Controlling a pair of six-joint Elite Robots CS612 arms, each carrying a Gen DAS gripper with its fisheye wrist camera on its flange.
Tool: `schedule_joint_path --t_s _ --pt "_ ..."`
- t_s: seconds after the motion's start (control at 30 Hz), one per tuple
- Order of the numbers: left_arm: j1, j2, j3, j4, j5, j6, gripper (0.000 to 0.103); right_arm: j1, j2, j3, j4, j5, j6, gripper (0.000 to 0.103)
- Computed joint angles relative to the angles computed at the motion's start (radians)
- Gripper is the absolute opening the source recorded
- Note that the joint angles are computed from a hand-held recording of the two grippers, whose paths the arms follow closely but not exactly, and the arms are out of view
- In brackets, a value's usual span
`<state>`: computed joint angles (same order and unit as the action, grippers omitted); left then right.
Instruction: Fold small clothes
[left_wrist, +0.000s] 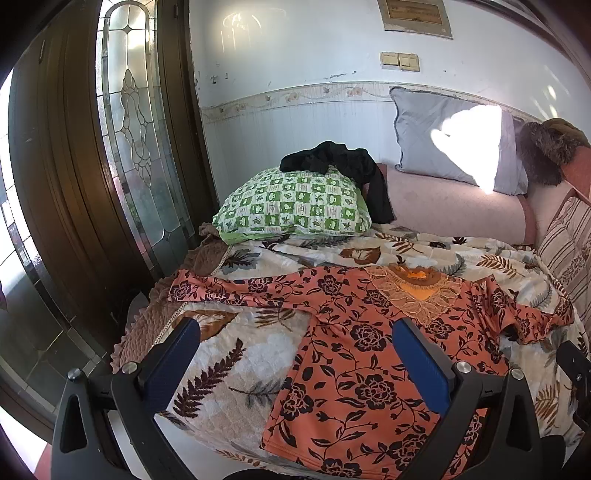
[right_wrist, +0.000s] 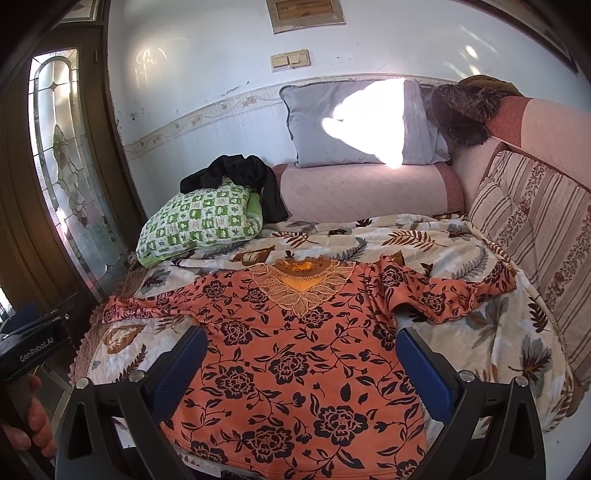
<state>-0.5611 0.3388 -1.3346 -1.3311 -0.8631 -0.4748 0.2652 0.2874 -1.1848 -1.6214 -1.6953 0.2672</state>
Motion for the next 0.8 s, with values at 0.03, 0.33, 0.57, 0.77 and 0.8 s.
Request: schedule_joint_path --t_s 0.03,0.33,0.57,0.77,0.8 --pt "0.0 -0.001 0.002 0.002 0.0 -0.002 0.103 -0.001 -0.001 0.003 0.001 0.001 -0.001 0.103" --pt "0.005 -0.001 0.012 0.0 -0.01 0.0 0.103 -0.006 -0.008 0.028 0.0 0.005 0.007 0.103" --pt "0.014 -0.018 0.069 -0.016 -0.028 0.01 0.103 -0.021 -0.015 0.057 0.001 0.012 0.029 0.103" --pt "0.066 -0.06 0.209 -0.056 -0.301 -0.017 0.103 -0.087 0.003 0.063 -0.016 0.078 0.073 0.103" --pt "0.08 -0.07 0.255 -0.072 -0.38 -0.029 0.103 -0.109 0.015 0.054 -0.029 0.104 0.103 0.103"
